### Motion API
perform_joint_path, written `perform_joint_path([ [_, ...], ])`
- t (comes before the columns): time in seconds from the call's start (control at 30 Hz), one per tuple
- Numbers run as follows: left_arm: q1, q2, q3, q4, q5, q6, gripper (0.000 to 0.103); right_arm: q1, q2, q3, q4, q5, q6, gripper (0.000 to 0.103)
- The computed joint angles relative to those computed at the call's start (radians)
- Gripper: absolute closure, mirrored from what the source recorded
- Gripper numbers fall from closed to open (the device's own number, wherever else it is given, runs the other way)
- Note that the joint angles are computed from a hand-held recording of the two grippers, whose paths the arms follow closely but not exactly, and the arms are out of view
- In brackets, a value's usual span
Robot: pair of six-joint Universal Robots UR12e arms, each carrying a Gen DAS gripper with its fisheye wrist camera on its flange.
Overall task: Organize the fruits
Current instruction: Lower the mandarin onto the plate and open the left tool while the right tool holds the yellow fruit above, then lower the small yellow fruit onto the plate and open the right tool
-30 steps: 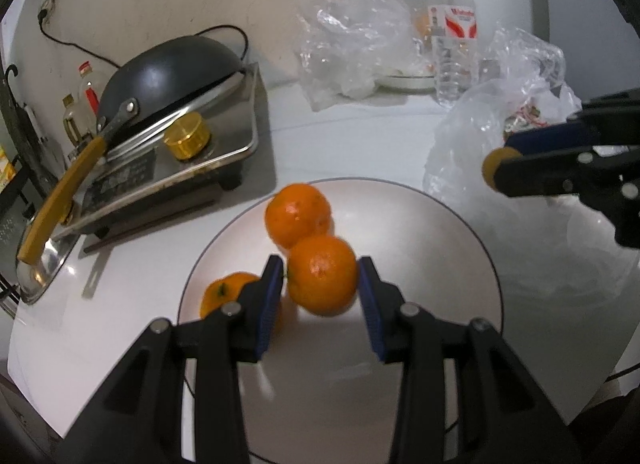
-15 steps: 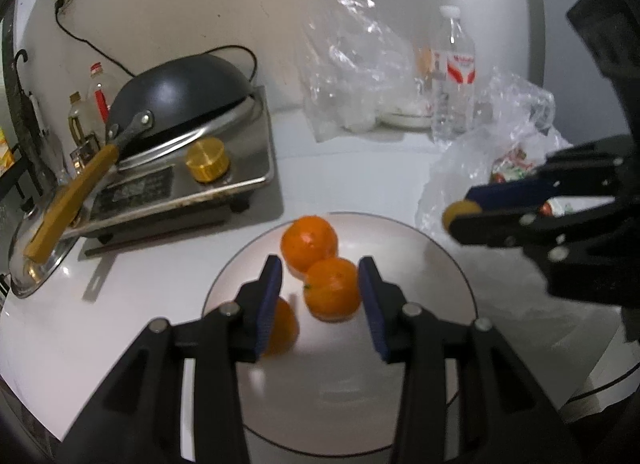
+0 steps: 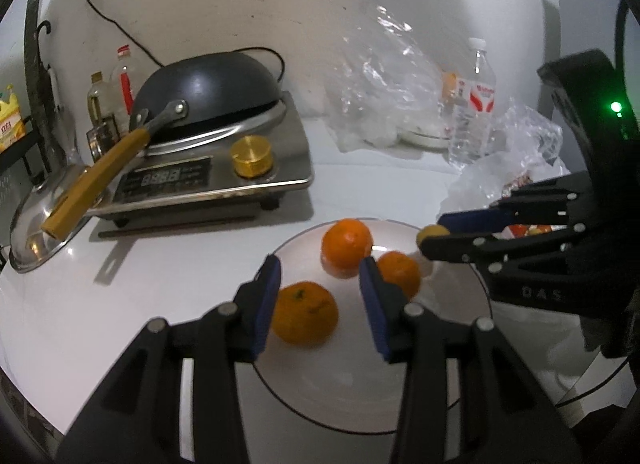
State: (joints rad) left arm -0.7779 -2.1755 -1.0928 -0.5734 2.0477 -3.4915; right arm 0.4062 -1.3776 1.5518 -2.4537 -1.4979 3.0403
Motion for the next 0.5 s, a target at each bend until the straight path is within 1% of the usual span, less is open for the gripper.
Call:
perform_joint_path([
  [0.3,0.006,0.007,-0.018,0.021,-0.010,-0.025,0.060,0.000,0.028,-0.025,0.009,0.008,0.015,0.076],
  [0.5,0.005,0.010,-0.022,0.033,-0.011,-0.026,0.059,0.001,0.031,-0.030,0.008,0.008,0.028,0.076],
])
